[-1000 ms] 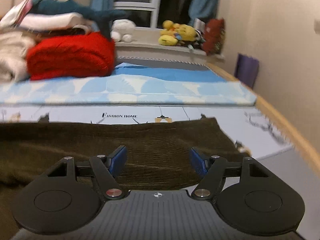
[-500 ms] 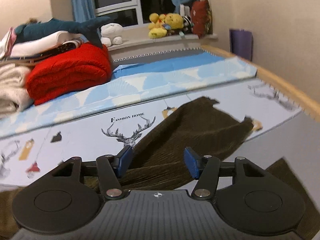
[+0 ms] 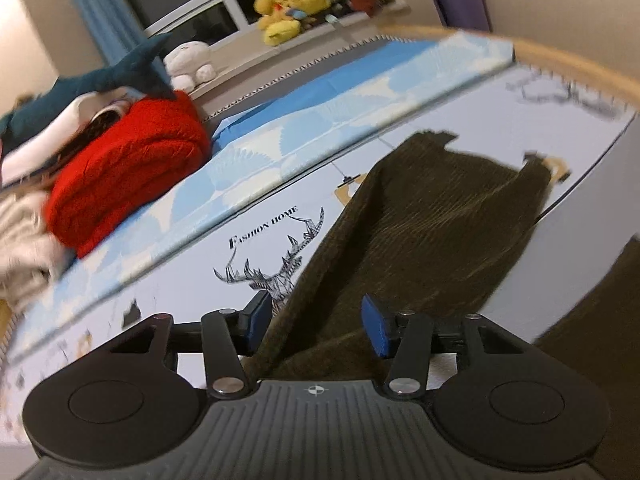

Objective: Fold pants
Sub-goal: 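Lift the waistband with the left gripper and fold it over the pant legs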

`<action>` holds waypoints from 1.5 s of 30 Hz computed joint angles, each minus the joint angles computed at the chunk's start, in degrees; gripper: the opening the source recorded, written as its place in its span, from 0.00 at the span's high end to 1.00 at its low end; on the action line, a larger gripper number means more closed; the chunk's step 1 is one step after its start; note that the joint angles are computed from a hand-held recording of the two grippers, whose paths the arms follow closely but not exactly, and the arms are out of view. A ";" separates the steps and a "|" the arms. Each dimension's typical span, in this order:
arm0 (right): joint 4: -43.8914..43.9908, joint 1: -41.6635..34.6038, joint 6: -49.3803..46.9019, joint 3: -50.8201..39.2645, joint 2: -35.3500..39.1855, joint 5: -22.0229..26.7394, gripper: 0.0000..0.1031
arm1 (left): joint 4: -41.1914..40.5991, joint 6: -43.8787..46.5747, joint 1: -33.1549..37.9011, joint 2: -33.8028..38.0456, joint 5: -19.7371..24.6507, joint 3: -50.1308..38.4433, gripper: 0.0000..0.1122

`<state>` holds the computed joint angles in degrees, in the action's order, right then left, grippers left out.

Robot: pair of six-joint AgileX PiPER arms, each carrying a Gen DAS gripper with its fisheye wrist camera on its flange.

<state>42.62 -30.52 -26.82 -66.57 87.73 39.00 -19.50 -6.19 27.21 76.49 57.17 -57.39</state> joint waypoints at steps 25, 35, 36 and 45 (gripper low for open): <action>-6.40 3.47 16.72 -18.89 19.12 -4.81 0.97 | 5.18 -2.10 -4.68 0.58 -1.24 -3.83 0.79; 14.20 -23.37 -16.26 -0.89 -7.23 12.71 1.00 | -8.32 12.70 7.82 -7.80 5.88 -1.39 0.79; 12.26 -26.05 -17.55 0.97 -8.32 15.82 0.98 | -8.80 13.46 8.32 -8.18 6.39 -0.77 0.79; 6.60 -24.38 -16.72 -0.36 -3.25 18.51 0.52 | -8.06 8.58 6.24 -6.59 4.15 0.78 0.57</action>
